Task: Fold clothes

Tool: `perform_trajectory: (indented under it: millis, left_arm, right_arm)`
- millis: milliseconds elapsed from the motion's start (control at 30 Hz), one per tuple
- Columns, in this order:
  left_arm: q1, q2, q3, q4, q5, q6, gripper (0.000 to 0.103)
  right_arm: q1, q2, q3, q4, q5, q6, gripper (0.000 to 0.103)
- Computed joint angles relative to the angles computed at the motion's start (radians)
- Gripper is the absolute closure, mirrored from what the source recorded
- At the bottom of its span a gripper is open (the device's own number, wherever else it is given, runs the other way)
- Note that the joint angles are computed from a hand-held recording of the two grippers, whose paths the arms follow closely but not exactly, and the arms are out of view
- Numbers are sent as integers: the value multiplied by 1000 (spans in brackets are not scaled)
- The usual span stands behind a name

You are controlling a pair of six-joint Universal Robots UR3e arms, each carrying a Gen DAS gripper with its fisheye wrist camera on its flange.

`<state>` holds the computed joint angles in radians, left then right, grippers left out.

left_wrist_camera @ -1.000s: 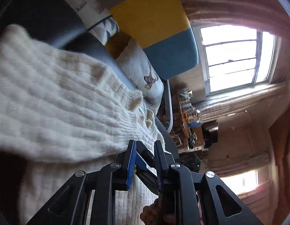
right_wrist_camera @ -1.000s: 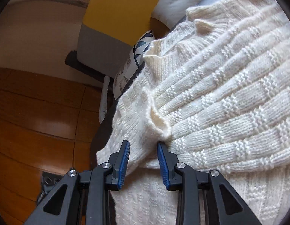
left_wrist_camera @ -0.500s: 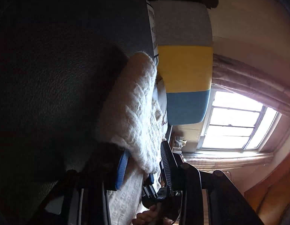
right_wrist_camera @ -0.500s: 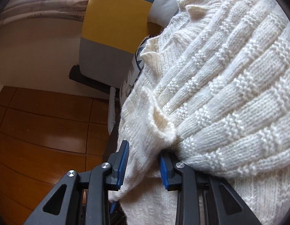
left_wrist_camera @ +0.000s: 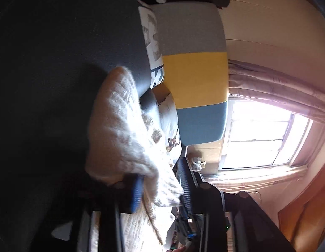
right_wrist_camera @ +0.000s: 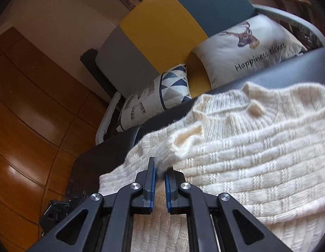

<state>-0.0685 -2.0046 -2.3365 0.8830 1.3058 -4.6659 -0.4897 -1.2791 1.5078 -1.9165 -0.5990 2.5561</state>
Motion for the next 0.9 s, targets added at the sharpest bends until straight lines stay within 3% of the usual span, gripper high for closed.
perform_trajectory:
  millis: [200,400,500,633,800,900]
  left_arm:
    - [-57,-52,163,-146,19,-25,58]
    - [-60,9,242,-361,102,70,58]
    - [-59,7,276,-392,98,99,58]
    - [-83,-2,323,-453,101,149,56]
    - [-136,-10,245,-428,91,168,56]
    - [-169,-8,272,-487,138,188,59]
  right_arm:
    - [-24,25,-300,172,52,-58,97]
    - [-92,51,-545,262,118,-96,97]
    - [-162,70,-546,260,106,-108,97]
    - [-234,105,-421,215,12,-110,97]
    - [-308,185,-278,133,-80,-70,97]
    - [-330,249,-260,113,-107,-52,97]
